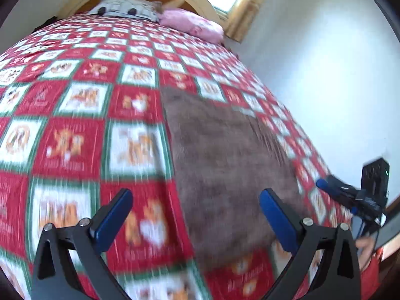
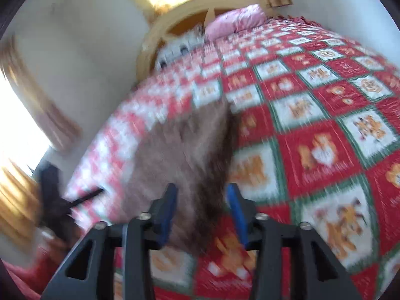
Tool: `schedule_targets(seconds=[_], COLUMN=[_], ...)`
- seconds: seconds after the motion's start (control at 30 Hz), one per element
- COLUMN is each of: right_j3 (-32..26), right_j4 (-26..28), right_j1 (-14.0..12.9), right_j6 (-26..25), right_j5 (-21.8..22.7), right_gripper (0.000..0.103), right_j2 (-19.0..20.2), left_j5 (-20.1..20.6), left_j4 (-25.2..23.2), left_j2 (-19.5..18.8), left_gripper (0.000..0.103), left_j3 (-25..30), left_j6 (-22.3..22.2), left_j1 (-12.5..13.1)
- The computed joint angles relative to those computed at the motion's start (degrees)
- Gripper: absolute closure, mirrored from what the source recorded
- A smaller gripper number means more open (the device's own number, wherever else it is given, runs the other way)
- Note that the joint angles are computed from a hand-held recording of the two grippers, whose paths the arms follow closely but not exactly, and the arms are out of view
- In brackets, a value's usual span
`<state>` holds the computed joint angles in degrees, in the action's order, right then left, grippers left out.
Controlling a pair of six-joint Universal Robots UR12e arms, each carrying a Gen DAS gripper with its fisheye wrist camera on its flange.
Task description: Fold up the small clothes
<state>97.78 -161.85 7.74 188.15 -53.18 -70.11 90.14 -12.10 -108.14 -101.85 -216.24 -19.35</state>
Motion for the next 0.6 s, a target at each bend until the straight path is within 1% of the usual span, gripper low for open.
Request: schedule_targets(seconds=[0.03, 0.07, 0.1, 0.13, 0.2, 0.27, 0.3, 0.33, 0.37, 0.4, 0.43, 0.5, 0.53, 0.57, 0.6], right_j3=[-0.7, -1.9, -3.0, -4.5, -8.1, -10.6, -11.5, -12.1, -12.6, -12.9, -12.7, -13.2, -13.6, -13.9, -14.0], right_j4=[-3.5, -6.1, -7.4, -6.6, -1.5, 2.5, 4.1, 5.3, 6.3, 7.2, 6.7, 8.3, 9.4, 10.4, 10.6], right_j1=[-0.5, -0.5, -0.3, 0.2, 1.7, 2.8, 3.3, 3.6, 3.9, 4.4, 5.2, 6.5, 7.0, 7.2, 7.3], right_j6=[5.3, 9.7, 12.2, 12.3, 9.5, 6.6, 5.5, 4.7, 4.4, 3.8, 2.0, -2.1, -3.9, -5.4, -5.9], right_j5=[2.3, 2.9, 2.6, 1.6, -2.2, -4.9, -5.4, -5.3, -5.4, -6.4, -9.4, -13.8, -15.1, -15.6, -15.9], right_gripper=[0.020, 0.017, 0.017, 0.017, 0.017, 0.017, 0.017, 0.017, 0.017, 0.017, 0.017, 0.017, 0.018, 0.020, 0.029], right_j2=[1.1, 2.4, 3.4, 4.4, 6.4, 8.1, 8.8, 9.3, 9.9, 10.2, 10.2, 10.1, 10.1, 10.2, 10.2], left_j5=[-0.4, -0.7, -0.8, -0.9, -2.1, -4.5, -4.3, -3.2, -2.2, -1.7, -1.1, -0.9, -1.8, -2.5, -1.1], left_j4=[0.0, -0.8, -2.0, -2.8, -2.9, -1.5, -0.8, 0.5, 1.3, 0.9, 0.1, -2.5, -3.4, -4.4, -5.6], left_j2=[-1.0, -1.7, -2.9, -3.7, -5.0, -6.2, -6.5, -6.7, -6.8, -7.0, -7.2, -7.6, -7.8, -7.9, -7.9], left_gripper=[0.000, 0.000, 0.000, 0.000, 0.000, 0.000, 0.000, 0.000, 0.000, 0.000, 0.000, 0.001, 0.009, 0.012, 0.017], left_j3=[1.2, 2.2, 3.5, 4.4, 5.3, 5.4, 5.4, 5.1, 5.1, 5.3, 5.8, 6.9, 7.4, 7.7, 8.0], left_j6=[-0.1, -0.2, -0.8, -1.8, -3.9, -6.2, -6.8, -6.8, -6.3, -5.8, -4.6, -2.0, -1.4, -1.1, -0.9], left_j1=[0.6, 0.9, 1.2, 1.4, 1.8, 2.3, 2.2, 1.9, 1.5, 1.3, 1.0, 0.6, 0.7, 0.9, 0.6])
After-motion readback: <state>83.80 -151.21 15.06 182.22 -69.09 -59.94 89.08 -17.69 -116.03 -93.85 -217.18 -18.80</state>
